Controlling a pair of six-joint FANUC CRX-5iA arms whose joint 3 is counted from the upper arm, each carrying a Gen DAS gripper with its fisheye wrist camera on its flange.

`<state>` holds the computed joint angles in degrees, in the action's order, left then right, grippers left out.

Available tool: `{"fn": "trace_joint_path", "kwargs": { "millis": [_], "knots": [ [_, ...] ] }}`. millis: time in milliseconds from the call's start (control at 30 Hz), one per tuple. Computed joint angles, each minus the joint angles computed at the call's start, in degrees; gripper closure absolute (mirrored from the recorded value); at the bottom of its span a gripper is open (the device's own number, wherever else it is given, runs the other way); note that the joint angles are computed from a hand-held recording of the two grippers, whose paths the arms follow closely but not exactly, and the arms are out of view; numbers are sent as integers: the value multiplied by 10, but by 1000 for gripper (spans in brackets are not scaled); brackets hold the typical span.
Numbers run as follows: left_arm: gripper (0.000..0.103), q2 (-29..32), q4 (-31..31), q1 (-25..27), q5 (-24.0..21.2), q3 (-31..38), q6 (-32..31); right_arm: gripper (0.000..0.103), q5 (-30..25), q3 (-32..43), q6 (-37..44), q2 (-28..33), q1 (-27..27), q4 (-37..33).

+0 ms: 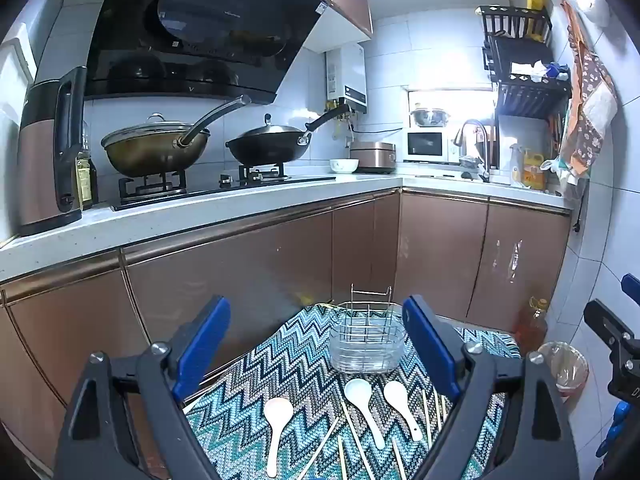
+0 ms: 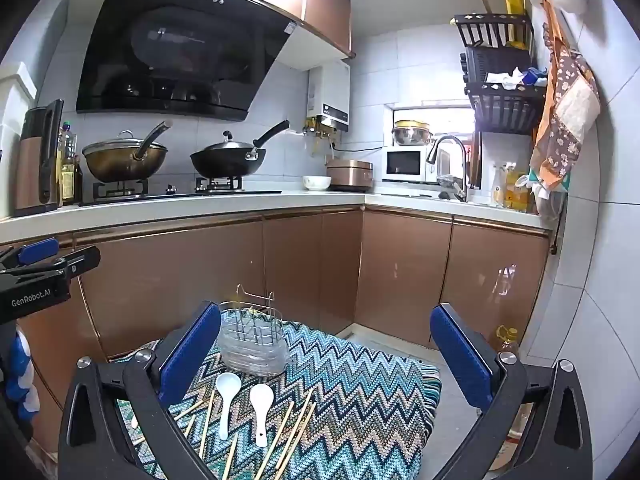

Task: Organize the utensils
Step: 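Move both tools toward the bamboo chopsticks on the zigzag cloth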

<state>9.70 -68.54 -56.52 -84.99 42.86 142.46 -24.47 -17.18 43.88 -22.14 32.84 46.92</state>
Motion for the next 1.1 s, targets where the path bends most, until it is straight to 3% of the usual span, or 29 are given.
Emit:
{"fn": "trace_joint_path", "kwargs": {
  "millis": [100, 867, 1100],
  "knots": [
    [15, 0, 4, 2, 2, 0, 1, 0, 15, -11, -23, -3, -5, 24],
    [15, -18, 34, 20, 48, -29, -16, 0, -38, -24, -143, -6, 11, 133],
    [15, -19, -2, 9, 46, -43, 4, 0, -73, -24, -182, 0, 20, 171]
  ]
}}
